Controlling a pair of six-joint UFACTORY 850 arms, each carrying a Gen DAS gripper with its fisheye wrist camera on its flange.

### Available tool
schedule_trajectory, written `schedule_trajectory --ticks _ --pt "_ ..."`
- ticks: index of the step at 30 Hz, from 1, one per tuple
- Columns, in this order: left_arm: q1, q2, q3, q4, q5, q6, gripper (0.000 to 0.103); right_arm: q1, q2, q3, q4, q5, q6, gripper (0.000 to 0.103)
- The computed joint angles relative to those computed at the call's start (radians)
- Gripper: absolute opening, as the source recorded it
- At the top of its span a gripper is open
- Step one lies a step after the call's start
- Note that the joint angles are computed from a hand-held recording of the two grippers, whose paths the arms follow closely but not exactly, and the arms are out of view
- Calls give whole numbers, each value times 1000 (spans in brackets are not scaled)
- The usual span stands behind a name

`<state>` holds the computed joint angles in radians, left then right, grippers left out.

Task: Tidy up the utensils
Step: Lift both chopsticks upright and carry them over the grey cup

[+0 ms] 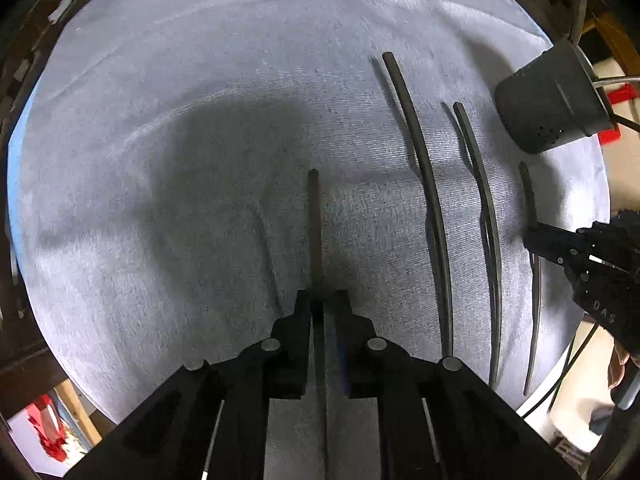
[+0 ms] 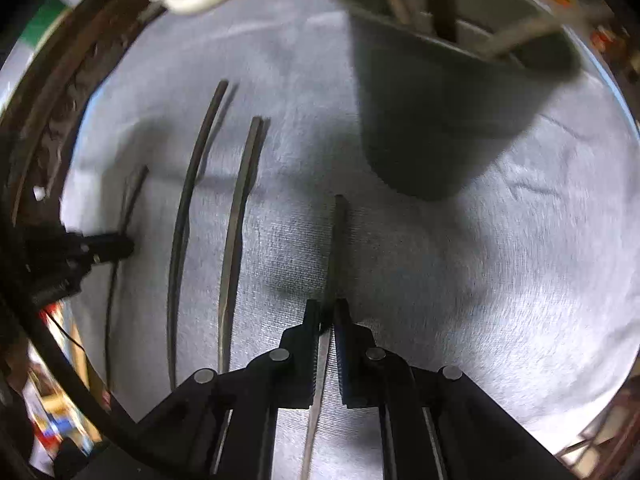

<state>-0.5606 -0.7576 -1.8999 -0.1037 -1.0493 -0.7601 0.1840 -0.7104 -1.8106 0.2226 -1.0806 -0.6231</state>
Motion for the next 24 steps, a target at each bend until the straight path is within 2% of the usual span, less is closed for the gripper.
schedule_trajectory --ticks 2,3,5,6,8,11,14,17,21,24 --pt "5 -19 -28 -2 -21 23 11 16 -3 -6 -31 0 1 11" --pt "15 -43 -61 -2 -34 36 7 24 -4 -6 -44 1 1 11" --pt "26 -54 -75 -9 -24 46 5 34 -5 -7 -53 3 6 10" --pt "29 -34 -41 -21 6 41 5 36 -1 0 -51 13 7 9" --pt "29 56 106 -11 106 11 5 37 23 41 -33 57 -2 8" --pt "7 152 230 44 222 -71 5 18 92 147 78 121 -51 6" --pt "-21 241 328 178 329 -231 5 -13 162 241 210 191 -100 6" --pt "-50 307 390 332 396 -427 5 -48 227 326 340 240 -155 6" --pt "-77 341 400 561 405 -660 5 -101 310 431 498 297 -243 6" --pt "-98 378 433 723 401 -824 5 -138 334 438 599 308 -274 6"
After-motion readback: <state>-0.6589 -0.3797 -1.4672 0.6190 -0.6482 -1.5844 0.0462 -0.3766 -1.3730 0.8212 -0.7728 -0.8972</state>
